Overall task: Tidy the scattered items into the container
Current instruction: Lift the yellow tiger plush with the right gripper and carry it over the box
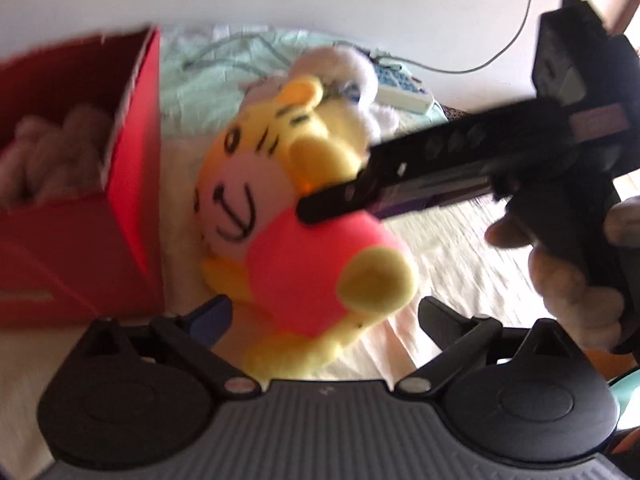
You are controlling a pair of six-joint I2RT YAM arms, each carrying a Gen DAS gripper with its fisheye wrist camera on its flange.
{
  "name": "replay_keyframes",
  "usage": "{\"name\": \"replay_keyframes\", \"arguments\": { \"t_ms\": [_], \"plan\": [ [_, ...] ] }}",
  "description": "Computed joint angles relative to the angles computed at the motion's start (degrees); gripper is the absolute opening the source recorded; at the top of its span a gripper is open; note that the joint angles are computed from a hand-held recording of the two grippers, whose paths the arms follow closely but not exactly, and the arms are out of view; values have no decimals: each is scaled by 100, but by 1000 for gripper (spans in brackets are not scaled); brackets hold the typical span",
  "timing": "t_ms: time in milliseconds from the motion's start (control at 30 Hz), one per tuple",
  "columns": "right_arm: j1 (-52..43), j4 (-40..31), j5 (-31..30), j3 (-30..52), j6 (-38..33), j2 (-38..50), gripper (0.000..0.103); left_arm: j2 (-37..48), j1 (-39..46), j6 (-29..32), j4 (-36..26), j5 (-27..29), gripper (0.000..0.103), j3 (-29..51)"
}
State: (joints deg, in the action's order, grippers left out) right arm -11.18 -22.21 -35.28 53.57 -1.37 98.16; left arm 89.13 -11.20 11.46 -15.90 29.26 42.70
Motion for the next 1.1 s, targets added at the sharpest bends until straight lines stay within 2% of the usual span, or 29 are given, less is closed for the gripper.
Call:
{"name": "replay_keyframes", "arguments": {
  "t_ms": [167,367,500,567,600,633,833,1033,1100],
  "plan": [
    [87,24,8,92,76,-70,63,591,271,-276,190,623,99,162],
    [260,44,143,235,149,313,64,1081,140,-457,251,862,99,510],
    [66,12,-143,261,144,419,54,1212,-74,-586,424,708,98,639],
    [-77,-94,-285,308,80,499,51,1212,-189,-629,508,622,94,627],
    [-163,-147,-392,309,63,522,49,1158,-247,-617,541,561,92,592],
    [-259,-186,-524,297,46,536,48,1058,-293,-586,561,509,84,538],
    [-717,-174,-998,-4,-17,338,44,682,-470,-453,500,356,77,387],
    [-1052,-176,-1599,-246,63,-151,43,-295,-388,-283,281,351,76,103],
    [-1018,-11,-1772,-281,290,-307,43,-639,-312,-187,165,327,76,68]
  ]
}}
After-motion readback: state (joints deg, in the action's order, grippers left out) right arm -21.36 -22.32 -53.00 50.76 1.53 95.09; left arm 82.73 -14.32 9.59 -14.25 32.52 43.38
